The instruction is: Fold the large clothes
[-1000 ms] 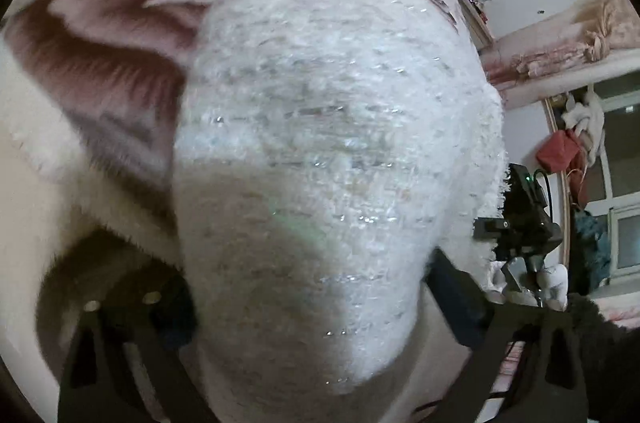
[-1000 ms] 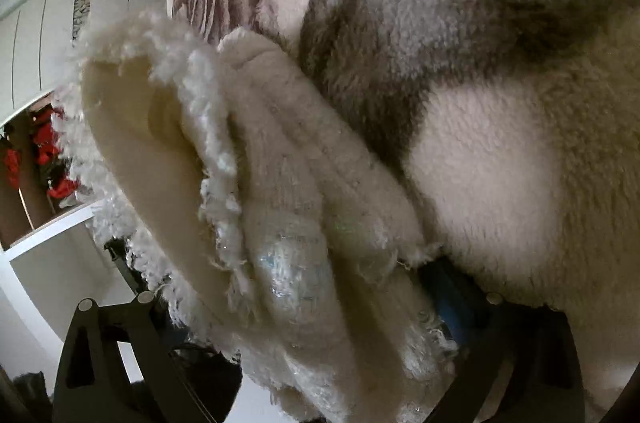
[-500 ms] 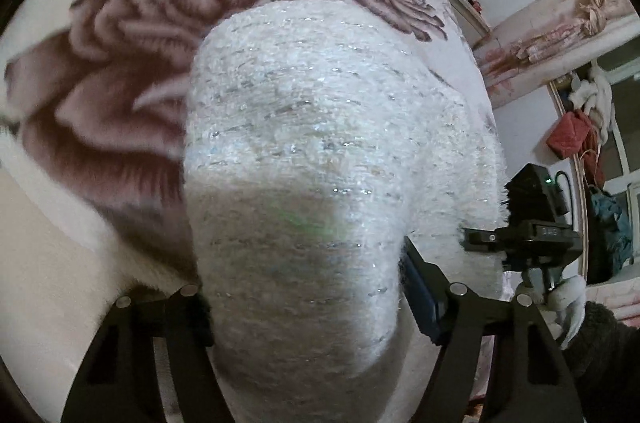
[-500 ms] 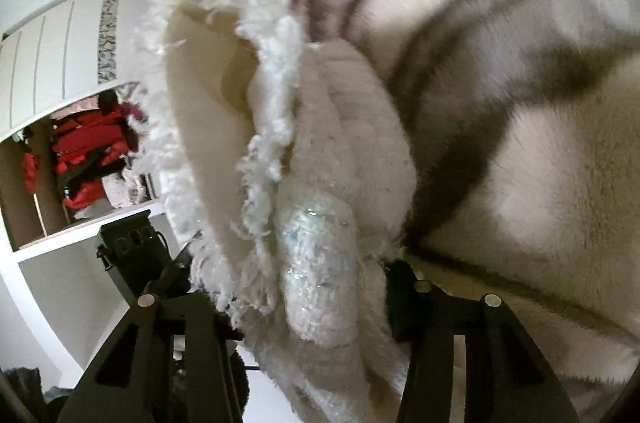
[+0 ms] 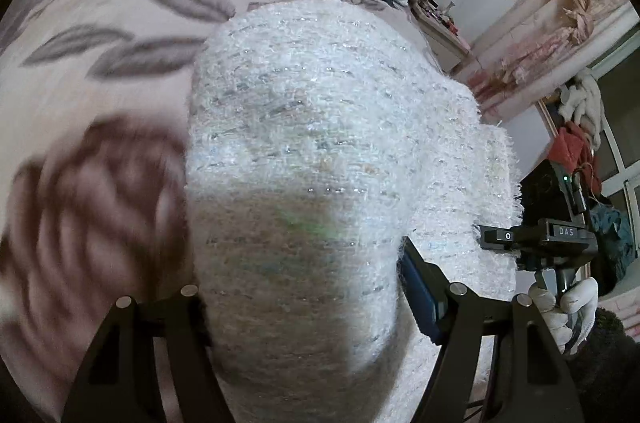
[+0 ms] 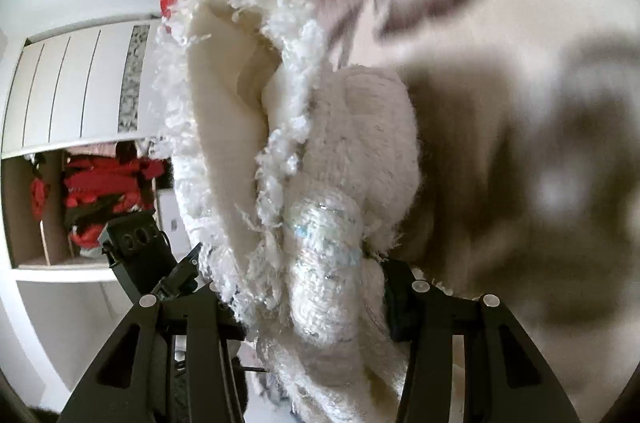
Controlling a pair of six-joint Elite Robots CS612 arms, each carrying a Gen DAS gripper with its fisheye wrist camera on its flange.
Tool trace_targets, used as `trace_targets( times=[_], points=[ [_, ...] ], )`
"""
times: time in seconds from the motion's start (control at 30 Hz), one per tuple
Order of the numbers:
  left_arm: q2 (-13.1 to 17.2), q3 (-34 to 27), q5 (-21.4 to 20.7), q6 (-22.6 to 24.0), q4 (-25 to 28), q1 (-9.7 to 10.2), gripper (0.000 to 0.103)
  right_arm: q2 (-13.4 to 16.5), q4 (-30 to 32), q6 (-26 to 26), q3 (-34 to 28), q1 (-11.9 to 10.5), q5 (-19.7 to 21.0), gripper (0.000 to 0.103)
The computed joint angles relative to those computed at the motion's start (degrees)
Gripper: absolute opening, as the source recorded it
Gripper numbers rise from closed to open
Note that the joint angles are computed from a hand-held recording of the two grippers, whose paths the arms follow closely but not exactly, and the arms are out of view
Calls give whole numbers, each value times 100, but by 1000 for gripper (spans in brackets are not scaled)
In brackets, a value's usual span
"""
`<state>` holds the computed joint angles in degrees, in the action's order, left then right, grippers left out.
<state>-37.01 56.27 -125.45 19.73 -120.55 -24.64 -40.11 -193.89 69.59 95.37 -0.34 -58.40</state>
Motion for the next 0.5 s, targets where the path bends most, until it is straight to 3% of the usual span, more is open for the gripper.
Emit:
trace_targets(
  times=[0.17, 0.23, 0.33, 0.4, 0.47, 0.5],
  points=[
    [1296, -2076, 198, 81, 1003, -192, 70, 441, 905, -532, -768, -486, 138, 49],
    [1638, -2609, 469, 214, 1333, -269, 70, 613, 1347, -745, -1037, -601, 180, 50],
    [1800, -2919, 429, 192, 1565, -262, 75, 751, 1696, -899, -1220, -701, 362, 53],
    [1780, -2957, 433, 183, 1796, -243, 75, 698, 1892, -936, -1214, -668, 400, 62],
    [1575, -2623, 639, 74, 1591, -248, 77, 582, 2436, -1210, -1219, -665, 219, 68],
    [1457, -2415, 779, -26, 1363, -256, 78, 425, 2818, -1362, -1173, -595, -102, 74]
  ],
)
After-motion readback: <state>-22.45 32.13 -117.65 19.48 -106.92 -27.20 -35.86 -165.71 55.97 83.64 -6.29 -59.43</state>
